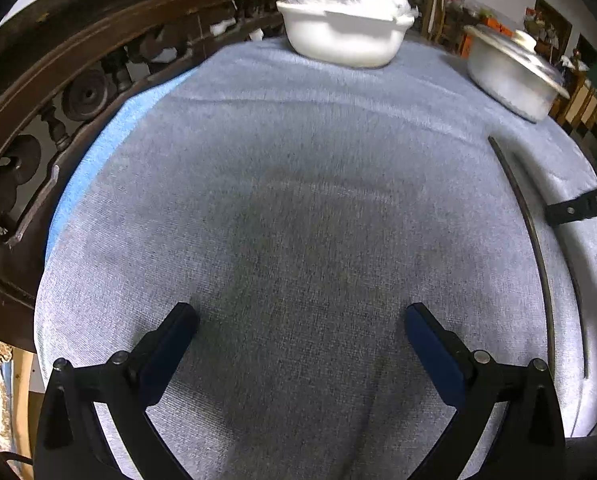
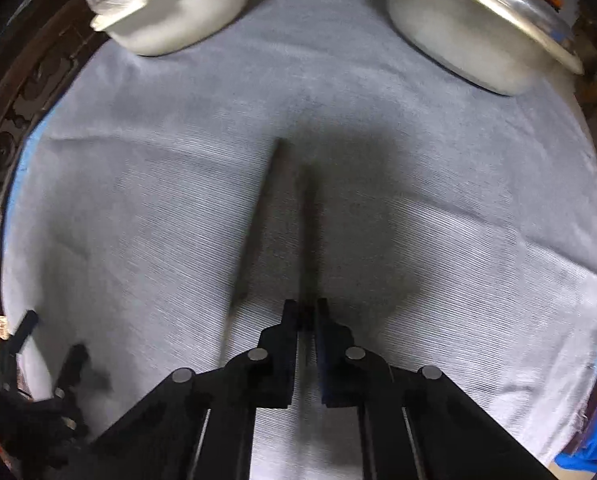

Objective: Organize utensils

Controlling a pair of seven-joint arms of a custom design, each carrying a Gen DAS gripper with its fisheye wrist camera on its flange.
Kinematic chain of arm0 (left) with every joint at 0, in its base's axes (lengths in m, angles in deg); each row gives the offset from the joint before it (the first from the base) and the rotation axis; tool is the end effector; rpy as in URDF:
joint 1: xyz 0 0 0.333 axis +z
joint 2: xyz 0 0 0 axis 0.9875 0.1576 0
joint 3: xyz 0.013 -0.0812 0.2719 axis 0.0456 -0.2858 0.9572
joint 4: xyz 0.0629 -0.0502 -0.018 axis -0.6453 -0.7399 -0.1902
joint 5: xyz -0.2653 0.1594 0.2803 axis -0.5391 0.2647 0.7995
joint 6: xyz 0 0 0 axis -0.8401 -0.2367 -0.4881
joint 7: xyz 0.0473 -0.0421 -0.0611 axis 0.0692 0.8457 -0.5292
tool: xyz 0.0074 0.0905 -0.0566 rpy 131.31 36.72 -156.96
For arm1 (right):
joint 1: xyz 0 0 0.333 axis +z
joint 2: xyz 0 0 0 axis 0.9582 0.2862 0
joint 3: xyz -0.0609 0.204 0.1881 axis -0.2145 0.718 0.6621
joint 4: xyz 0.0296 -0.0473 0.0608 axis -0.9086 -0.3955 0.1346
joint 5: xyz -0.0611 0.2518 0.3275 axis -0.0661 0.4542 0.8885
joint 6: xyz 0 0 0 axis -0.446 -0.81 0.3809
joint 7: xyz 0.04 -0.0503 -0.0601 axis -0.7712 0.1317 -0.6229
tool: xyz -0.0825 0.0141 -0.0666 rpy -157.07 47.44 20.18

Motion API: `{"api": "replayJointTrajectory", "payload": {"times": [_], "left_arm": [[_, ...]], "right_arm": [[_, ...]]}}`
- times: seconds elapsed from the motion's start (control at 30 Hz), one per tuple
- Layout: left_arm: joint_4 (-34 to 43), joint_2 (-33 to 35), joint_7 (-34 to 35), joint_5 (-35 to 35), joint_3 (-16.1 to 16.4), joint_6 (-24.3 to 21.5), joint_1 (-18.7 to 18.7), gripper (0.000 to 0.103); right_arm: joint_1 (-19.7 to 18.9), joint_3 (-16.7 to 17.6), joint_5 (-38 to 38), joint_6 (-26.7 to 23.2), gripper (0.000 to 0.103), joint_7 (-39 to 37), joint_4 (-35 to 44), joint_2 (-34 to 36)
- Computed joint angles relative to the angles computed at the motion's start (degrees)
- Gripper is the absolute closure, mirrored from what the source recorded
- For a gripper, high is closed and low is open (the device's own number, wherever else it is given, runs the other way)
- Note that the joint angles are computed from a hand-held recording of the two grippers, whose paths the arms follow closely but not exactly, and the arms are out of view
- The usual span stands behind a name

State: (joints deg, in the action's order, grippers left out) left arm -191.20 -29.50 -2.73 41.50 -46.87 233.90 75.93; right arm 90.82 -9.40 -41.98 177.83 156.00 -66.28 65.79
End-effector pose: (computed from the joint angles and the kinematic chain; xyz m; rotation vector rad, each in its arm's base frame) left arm 0.5015 -0.0992 0.3716 -1.9032 2.0129 -0.4977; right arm 0.6494 0.2115 0.4591 -2.1758 2.0956 -0.1649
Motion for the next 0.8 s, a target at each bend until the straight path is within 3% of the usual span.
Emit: {"api": "replayJointTrajectory", "payload": {"times": [0.17,0.3,0.37,0.43,0.5,0.6,0.73,0.8], "left_arm": [[6.03,2.73,4.95,-1.82,0.29,-5.58,-0.76,0.0],[15.5,6.9,16.06,-14.14,0.95,-12.96,-2.98,0.0],[23.66,11.68,20.8,-18.85,0.04,-19.35,-3.05,0.002],[29.7,15.52,20.52,-18.49,-1.67,-23.35,-2.46,0.006],[37.43,20.75,17.14,-15.26,-3.35,-28.52,-2.63,0.021],[47.25,27.93,15.88,-15.6,-5.51,-36.26,-2.52,0.029],[54.53,33.8,12.49,-13.5,-7.31,-41.66,-3.8,0.036],[56.89,35.67,11.65,-12.44,-7.76,-43.92,-4.38,0.044]], "right_arm": [[-2.54,-0.85,1.26,1.2,0.094,-0.34,-10.26,-7.78],[-4.45,-0.63,3.29,3.36,0.094,-1.35,-16.14,-12.17],[-5.11,-0.43,4.38,4.75,0.094,-1.77,-18.02,-13.47],[-5.61,-0.3,4.8,5.58,0.094,-2.39,-19.36,-14.47],[-6.1,-0.23,6.02,6.47,0.094,-3.07,-20.65,-15.39],[-6.97,-0.39,8.69,7.11,0.094,-4.64,-21.39,-15.94],[-7.96,-0.69,10.44,7.46,0.094,-6.73,-21.87,-16.36],[-8.51,-0.97,10.89,7.35,0.093,-7.88,-21.98,-16.6]]}}
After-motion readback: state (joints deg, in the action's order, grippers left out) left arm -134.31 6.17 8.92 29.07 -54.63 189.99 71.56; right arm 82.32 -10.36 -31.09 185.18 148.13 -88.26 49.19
